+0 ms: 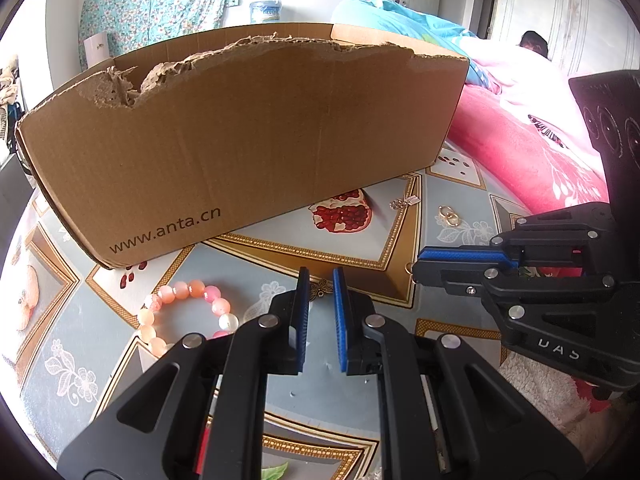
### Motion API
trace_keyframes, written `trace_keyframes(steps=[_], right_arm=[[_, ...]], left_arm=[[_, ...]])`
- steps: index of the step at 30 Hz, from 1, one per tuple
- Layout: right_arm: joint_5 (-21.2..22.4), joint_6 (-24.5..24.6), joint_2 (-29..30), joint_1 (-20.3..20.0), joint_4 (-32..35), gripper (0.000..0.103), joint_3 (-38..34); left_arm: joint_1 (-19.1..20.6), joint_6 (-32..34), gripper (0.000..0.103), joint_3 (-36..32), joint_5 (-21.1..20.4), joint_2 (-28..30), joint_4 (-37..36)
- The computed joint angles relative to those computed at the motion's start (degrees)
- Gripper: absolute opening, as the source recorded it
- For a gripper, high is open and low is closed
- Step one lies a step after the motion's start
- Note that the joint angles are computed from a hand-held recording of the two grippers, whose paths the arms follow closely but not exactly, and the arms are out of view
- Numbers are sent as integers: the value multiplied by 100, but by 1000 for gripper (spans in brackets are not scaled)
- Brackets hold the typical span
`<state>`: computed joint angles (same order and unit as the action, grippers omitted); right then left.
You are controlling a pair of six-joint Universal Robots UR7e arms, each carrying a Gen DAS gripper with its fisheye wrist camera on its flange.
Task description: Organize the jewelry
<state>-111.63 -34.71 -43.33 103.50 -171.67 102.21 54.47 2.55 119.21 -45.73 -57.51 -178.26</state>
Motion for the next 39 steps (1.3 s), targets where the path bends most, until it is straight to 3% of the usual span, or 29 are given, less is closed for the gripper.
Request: trace_keyframes(steps=[3, 6, 8, 18, 27, 39], right_arm=[[61, 21, -66, 4, 65, 4, 0], [45, 68, -115, 30, 347, 12, -104], [13, 127, -131, 52, 598, 31, -193], [-548, -157, 90, 219, 1174, 31, -493], [-728, 172, 162, 239, 2083, 20, -952], [-759, 278, 174, 249, 2201, 20, -1035]], left_arm=[[10, 9, 11, -16, -24, 1, 28], [19, 17, 11, -20, -36, -5, 45], [16, 20, 11, -30, -23, 4, 56], [37, 62, 11, -61, -99, 34, 37], [64, 62, 11, -52, -185, 16, -9], [73, 45, 11, -35, -240, -25, 4]])
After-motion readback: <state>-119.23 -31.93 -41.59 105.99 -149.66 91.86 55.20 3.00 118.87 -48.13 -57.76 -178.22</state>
